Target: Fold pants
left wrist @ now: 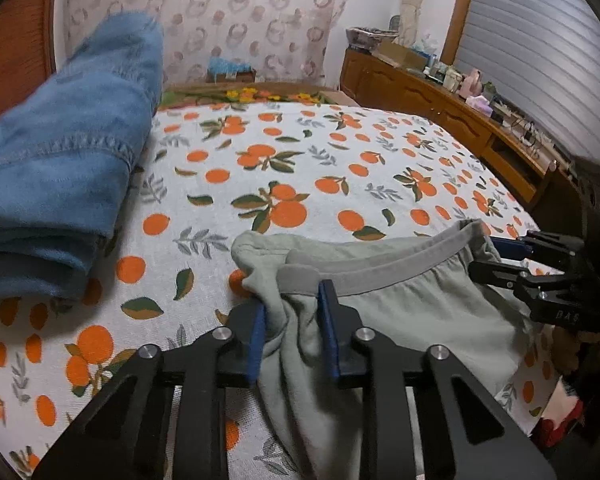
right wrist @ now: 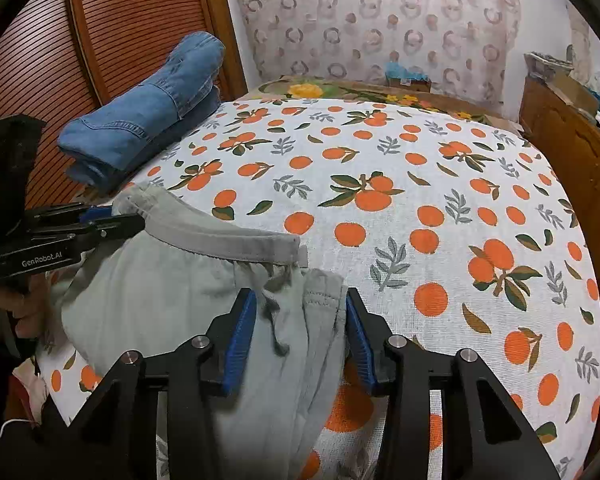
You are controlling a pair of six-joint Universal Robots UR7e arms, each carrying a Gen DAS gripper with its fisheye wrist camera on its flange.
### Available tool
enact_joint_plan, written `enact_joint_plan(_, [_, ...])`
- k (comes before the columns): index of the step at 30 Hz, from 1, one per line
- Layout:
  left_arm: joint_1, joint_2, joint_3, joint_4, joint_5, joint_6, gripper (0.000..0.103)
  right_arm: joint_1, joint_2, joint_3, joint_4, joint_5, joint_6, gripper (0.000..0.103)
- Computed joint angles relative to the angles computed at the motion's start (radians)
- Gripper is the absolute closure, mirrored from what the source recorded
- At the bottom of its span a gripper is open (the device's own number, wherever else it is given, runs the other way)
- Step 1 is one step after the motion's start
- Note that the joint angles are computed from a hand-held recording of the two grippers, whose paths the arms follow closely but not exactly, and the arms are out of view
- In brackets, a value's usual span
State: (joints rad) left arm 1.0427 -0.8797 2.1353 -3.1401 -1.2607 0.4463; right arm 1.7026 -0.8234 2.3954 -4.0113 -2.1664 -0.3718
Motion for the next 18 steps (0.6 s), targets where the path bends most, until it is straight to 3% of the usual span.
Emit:
enact_joint_plan(3, [-0.015, -0.009, 0.027, -0.049, 0.002, 0.017, 0.084, 0.0, -0.005, 0.007, 0.008, 0.011, -0.003, 0.079])
enact_joint_plan(6, [-0.029, -0.026, 0.054, -0.086, -0.005, 0.021, 0.085, -0.006, -0.013, 0.019, 0.008, 0.032, 0.003, 0.086])
enact_joint_plan(12, [-0.057, -0.078, 0.102, -0.127, -0.034, 0.02, 0.086, -0.005, -0.02, 0.061, -0.081, 0.093, 0.007, 0.089])
enact_joint_plan(18, [-0.095, -0.135, 0.148, -0.173, -0.061, 0.016, 0.087, 0.062, 0.001, 0.074, -0.186, 0.056, -0.048, 0.09])
